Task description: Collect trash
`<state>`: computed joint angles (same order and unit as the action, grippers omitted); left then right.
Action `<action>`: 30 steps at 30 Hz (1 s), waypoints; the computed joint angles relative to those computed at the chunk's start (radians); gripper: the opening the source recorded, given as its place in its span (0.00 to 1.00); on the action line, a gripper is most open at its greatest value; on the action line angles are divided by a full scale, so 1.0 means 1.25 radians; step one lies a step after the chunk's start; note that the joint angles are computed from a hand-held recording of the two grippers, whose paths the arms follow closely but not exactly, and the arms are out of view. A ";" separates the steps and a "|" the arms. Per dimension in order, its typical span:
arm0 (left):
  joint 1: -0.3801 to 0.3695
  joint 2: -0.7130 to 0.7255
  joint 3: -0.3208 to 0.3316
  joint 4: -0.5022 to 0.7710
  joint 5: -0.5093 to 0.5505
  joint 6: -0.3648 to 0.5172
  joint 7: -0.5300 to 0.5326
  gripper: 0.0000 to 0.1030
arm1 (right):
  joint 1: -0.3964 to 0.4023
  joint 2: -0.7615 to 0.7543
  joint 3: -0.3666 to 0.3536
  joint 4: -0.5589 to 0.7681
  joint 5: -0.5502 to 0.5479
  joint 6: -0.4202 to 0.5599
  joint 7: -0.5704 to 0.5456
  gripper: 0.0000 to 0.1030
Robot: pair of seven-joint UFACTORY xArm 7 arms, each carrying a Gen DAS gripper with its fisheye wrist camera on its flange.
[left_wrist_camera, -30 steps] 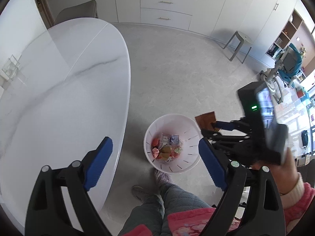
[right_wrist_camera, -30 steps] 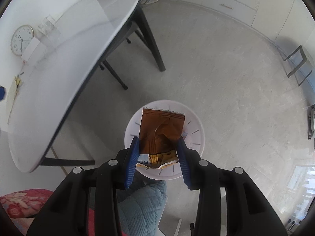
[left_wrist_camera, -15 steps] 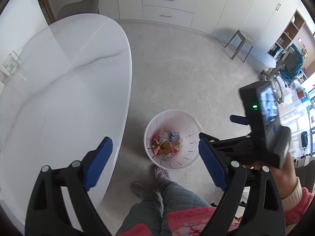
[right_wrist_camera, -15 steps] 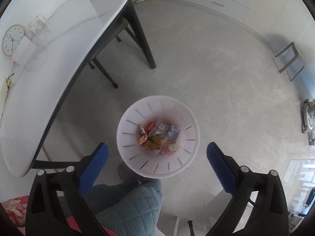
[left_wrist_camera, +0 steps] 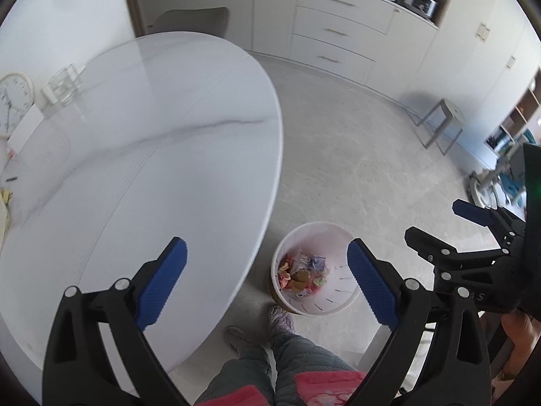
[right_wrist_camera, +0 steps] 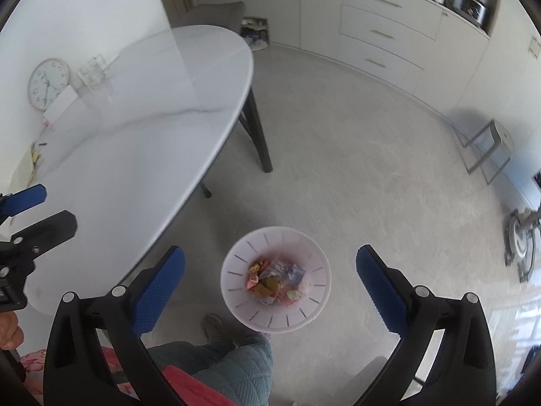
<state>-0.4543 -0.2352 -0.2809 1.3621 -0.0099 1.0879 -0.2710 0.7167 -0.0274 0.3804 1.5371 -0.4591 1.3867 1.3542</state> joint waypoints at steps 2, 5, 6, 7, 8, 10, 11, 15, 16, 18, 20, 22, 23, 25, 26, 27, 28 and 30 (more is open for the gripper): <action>0.010 -0.015 0.006 -0.012 0.007 0.003 -0.018 0.89 | 0.004 0.036 -0.001 0.037 -0.010 -0.009 -0.030 0.98; 0.026 -0.038 0.011 -0.030 0.017 0.003 -0.041 0.89 | 0.019 0.073 -0.013 0.078 -0.013 -0.023 -0.066 0.98; 0.032 -0.047 0.014 -0.037 0.020 0.006 -0.049 0.89 | 0.026 0.090 -0.017 0.095 -0.015 -0.027 -0.079 0.98; 0.036 -0.053 0.013 -0.040 0.022 0.009 -0.058 0.89 | 0.034 0.106 -0.022 0.115 -0.017 -0.026 -0.091 0.98; 0.041 -0.058 0.014 -0.044 0.023 0.011 -0.064 0.89 | 0.043 0.120 -0.027 0.134 -0.020 -0.025 -0.103 0.98; 0.051 -0.069 0.018 -0.052 0.024 0.016 -0.074 0.89 | 0.061 0.150 -0.040 0.175 -0.023 -0.023 -0.132 0.98; 0.055 -0.074 0.020 -0.055 0.023 0.019 -0.077 0.89 | 0.070 0.160 -0.047 0.187 -0.024 -0.023 -0.140 0.98; 0.073 -0.090 0.022 -0.067 0.034 0.023 -0.092 0.89 | 0.099 0.198 -0.074 0.237 -0.022 -0.026 -0.174 0.98; 0.076 -0.094 0.022 -0.068 0.036 0.024 -0.094 0.89 | 0.105 0.207 -0.079 0.249 -0.023 -0.027 -0.181 0.98; 0.085 -0.101 0.023 -0.069 0.046 0.029 -0.098 0.89 | 0.121 0.227 -0.092 0.286 -0.036 -0.019 -0.198 0.98; 0.095 -0.104 0.021 -0.066 0.062 0.031 -0.102 0.89 | 0.140 0.251 -0.106 0.332 -0.058 -0.009 -0.214 0.98; 0.113 -0.114 0.015 -0.061 0.097 0.032 -0.117 0.89 | 0.168 0.283 -0.124 0.400 -0.101 0.001 -0.237 0.98; 0.119 -0.119 0.013 -0.060 0.107 0.032 -0.124 0.89 | 0.178 0.291 -0.135 0.419 -0.112 0.001 -0.246 0.98; 0.135 -0.135 0.016 -0.057 0.126 0.028 -0.137 0.89 | 0.208 0.322 -0.157 0.490 -0.150 0.006 -0.273 0.98; 0.144 -0.142 0.018 -0.055 0.135 0.025 -0.144 0.90 | 0.220 0.337 -0.168 0.521 -0.161 0.006 -0.287 0.98; 0.156 -0.151 0.018 -0.052 0.148 0.023 -0.155 0.91 | 0.234 0.359 -0.180 0.566 -0.169 0.010 -0.307 0.98; 0.164 -0.159 0.016 -0.053 0.157 0.021 -0.163 0.92 | 0.245 0.377 -0.191 0.604 -0.172 0.014 -0.326 0.98; 0.185 -0.178 0.013 -0.055 0.181 0.016 -0.178 0.92 | 0.270 0.439 -0.215 0.720 -0.174 0.035 -0.372 0.98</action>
